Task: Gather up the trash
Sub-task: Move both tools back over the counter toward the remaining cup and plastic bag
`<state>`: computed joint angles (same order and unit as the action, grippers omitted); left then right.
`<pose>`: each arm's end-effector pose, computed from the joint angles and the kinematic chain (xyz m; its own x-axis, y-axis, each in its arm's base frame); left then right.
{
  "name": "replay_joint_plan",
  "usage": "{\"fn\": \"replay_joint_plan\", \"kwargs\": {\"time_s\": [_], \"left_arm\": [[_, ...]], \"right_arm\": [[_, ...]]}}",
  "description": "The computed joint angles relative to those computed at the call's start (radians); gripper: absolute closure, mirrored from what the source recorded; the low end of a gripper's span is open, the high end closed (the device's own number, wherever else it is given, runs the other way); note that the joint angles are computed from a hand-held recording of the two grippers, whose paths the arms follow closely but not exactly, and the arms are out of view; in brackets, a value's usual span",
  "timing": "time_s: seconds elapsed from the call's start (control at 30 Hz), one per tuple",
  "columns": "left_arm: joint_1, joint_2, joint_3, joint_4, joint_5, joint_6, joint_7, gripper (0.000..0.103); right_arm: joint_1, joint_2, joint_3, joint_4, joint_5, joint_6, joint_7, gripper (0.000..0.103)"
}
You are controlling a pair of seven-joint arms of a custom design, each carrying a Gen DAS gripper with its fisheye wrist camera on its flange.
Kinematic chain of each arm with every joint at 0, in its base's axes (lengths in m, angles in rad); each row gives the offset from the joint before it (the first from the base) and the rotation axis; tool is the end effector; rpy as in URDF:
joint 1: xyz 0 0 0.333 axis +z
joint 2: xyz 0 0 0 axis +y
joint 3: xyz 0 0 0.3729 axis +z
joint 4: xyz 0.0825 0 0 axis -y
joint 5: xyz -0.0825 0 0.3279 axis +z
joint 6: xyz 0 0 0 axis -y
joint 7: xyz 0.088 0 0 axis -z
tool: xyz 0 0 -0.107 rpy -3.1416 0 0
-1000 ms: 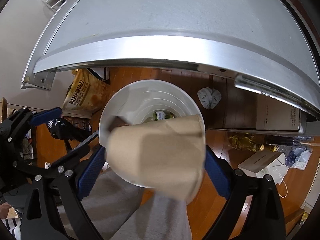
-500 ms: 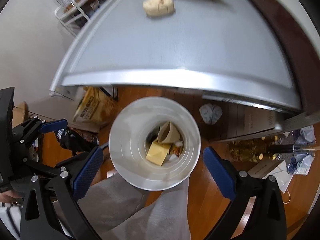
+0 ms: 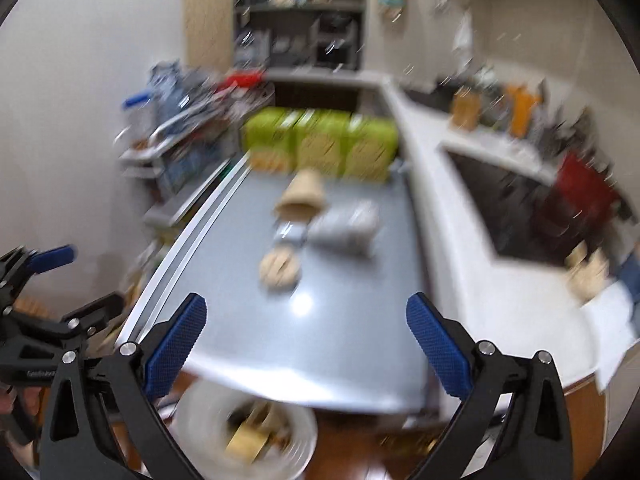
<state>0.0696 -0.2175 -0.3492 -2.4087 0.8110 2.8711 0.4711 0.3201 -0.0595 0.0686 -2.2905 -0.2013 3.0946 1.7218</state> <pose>0.4117 -0.1732 0.5401 0.0825 -0.9966 0.0014 -0.6998 -0.0589 -0.7119 0.4628 0.2084 0.5701 0.4018 -0.9145 0.0482 -0.5801 -0.2949 -0.7592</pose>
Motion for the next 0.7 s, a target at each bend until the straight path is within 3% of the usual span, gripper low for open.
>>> {"fn": "replay_joint_plan", "kwargs": {"time_s": [0.07,0.17,0.2,0.37,0.43,0.5,0.57,0.7], "left_arm": [[-0.019,0.056,0.017,0.054,-0.051,-0.054,0.060,0.001],[-0.084,0.117,0.084,0.100,-0.209,-0.072,0.218,0.001],[-0.091,0.126,0.092,0.105,-0.210,-0.067,0.224,0.001],[-0.111,0.174,0.122,0.156,-0.166,-0.070,0.231,0.001],[-0.126,0.213,0.143,0.203,-0.182,-0.073,0.263,0.001],[-0.140,0.270,0.170,0.273,-0.249,-0.074,0.334,0.001],[-0.142,0.337,0.183,0.355,-0.368,-0.074,0.440,0.001],[-0.115,0.508,0.150,0.590,-0.643,-0.141,0.658,0.001]], "right_arm": [[-0.062,0.043,0.042,0.071,-0.140,-0.015,0.144,0.005],[-0.044,0.121,0.051,0.177,0.068,-0.089,-0.026,0.005],[-0.014,0.138,0.019,0.205,0.066,-0.114,-0.017,0.005],[-0.029,0.248,0.041,0.353,0.105,-0.228,-0.019,0.005],[0.005,0.283,0.005,0.397,0.042,-0.262,0.039,0.005],[0.123,0.312,-0.127,0.433,0.066,-0.286,0.022,0.005],[0.162,0.334,-0.173,0.457,0.115,-0.306,-0.014,0.005],[-0.016,0.372,0.016,0.494,0.009,-0.349,0.069,0.005]]}}
